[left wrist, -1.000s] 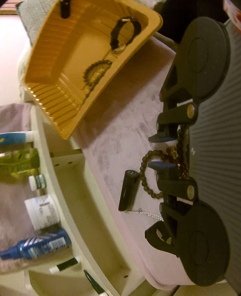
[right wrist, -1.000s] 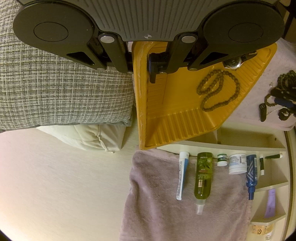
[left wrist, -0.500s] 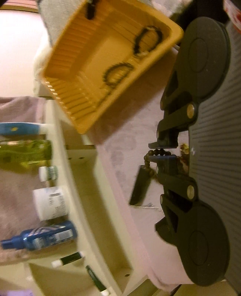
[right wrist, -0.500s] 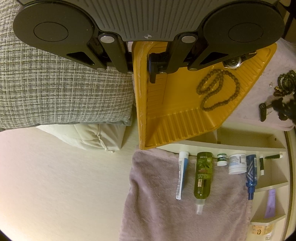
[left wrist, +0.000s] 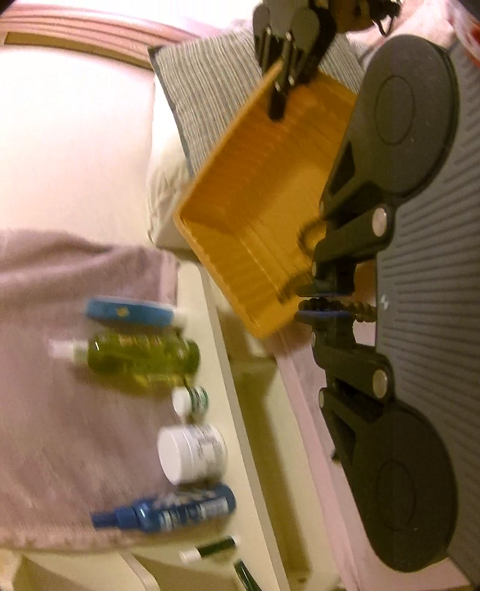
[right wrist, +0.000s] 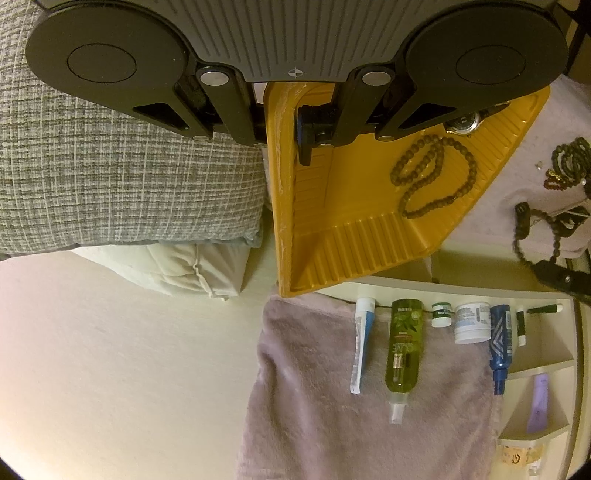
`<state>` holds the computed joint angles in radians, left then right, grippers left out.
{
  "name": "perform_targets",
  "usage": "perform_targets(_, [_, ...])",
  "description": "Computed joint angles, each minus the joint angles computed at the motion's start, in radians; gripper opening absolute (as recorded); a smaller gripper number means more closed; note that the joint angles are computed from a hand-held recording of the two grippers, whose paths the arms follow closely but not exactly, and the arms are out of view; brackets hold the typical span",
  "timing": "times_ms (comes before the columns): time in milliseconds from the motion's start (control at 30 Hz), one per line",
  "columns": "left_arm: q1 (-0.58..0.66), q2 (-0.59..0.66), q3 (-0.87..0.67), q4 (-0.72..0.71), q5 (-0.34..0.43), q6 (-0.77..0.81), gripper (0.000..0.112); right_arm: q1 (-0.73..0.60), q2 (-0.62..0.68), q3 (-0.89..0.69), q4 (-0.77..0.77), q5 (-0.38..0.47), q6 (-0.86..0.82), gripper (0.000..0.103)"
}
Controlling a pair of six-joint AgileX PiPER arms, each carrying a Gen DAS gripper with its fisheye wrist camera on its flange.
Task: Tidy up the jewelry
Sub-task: 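Carry the bead strand over the tray and release it with the left tool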
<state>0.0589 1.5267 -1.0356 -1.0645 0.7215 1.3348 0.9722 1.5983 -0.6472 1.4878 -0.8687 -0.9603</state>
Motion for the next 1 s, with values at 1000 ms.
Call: perform_targets(1000, [-0.280,0.062,0.063,-0.064,-0.132,-0.017,0.016,0.011,0.002,-0.003,0.009,-0.005,0.013,0.004])
